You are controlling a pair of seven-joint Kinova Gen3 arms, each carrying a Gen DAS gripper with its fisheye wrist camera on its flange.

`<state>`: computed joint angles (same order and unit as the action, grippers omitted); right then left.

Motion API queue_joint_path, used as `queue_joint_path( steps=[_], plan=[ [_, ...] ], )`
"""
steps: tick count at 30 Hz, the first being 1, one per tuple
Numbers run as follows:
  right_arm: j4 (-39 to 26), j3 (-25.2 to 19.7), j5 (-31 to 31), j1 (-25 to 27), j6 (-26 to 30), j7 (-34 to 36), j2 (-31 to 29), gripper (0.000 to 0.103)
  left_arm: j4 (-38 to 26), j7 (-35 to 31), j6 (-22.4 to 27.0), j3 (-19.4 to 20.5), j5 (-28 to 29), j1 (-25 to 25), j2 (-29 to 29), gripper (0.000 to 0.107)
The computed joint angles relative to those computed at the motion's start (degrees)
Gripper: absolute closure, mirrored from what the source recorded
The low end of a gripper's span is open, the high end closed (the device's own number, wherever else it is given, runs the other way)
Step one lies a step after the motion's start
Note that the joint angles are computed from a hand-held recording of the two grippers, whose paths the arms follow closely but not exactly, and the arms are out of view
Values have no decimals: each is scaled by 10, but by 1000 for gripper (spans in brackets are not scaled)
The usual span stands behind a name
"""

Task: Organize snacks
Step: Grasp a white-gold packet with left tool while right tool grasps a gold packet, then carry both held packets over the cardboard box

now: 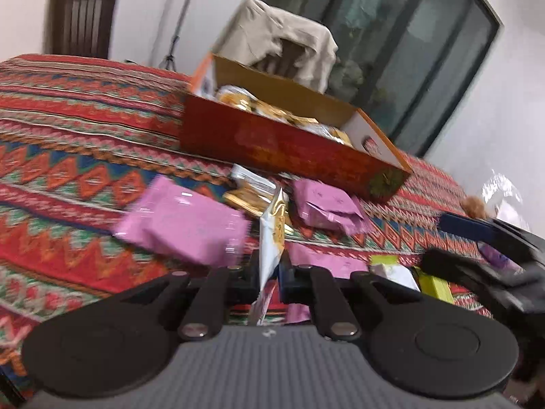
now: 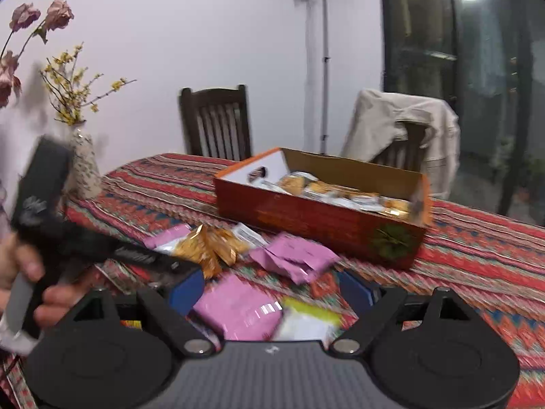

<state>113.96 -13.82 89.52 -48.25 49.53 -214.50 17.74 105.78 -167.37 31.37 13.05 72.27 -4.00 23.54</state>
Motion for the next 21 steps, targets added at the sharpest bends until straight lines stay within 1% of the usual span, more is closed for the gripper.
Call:
queue_joint_path(
  steps=[1, 2, 3, 5, 7, 9, 10, 12, 13, 14, 15, 16, 17, 19, 21],
  plan=[
    [-15, -4, 13, 27, -23, 10, 12, 18, 7, -15, 10, 2, 16, -14, -4, 98],
    [-33, -11, 16, 53, -47, 29, 24, 23, 13, -32, 20, 0, 32, -26, -9, 98],
    [-51, -20, 19, 80, -70, 50, 36, 24, 20, -49, 26, -4, 48, -32, -14, 98],
    [-93, -40, 18, 133, -117, 93, 64, 24, 31, -83, 25, -18, 81, -34, -25, 98],
    [-142, -67, 1, 186, -163, 139, 100, 28, 43, -120, 15, -31, 121, -27, -34, 98],
    [-188, -99, -35, 239, -210, 186, 132, 34, 49, -151, 6, -43, 157, -16, -37, 98],
    [-207, -105, -58, 256, -230, 209, 146, 36, 49, -163, 8, -50, 169, -12, -37, 98],
    [-240, -106, -98, 263, -250, 255, 172, 39, 47, -166, 9, -64, 175, 0, -35, 98],
    [-248, -94, -111, 253, -251, 268, 178, 38, 46, -167, 13, -70, 176, 4, -34, 98],
    [-252, -71, -119, 235, -251, 272, 180, 37, 45, -167, 17, -75, 176, 6, -32, 98],
    [-250, -45, -129, 218, -260, 267, 178, 33, 45, -169, 20, -79, 177, 8, -30, 98],
    [-243, -18, -138, 205, -278, 252, 173, 32, 45, -175, 23, -81, 182, 9, -29, 98],
    [-234, 8, -138, 190, -290, 229, 167, 33, 48, -183, 26, -85, 188, 9, -28, 98],
    [-219, 56, -117, 151, -286, 186, 161, 40, 51, -194, 33, -90, 198, 10, -26, 98],
    [-212, 80, -107, 135, -288, 158, 158, 45, 53, -200, 39, -95, 202, 12, -24, 98]
  ],
)
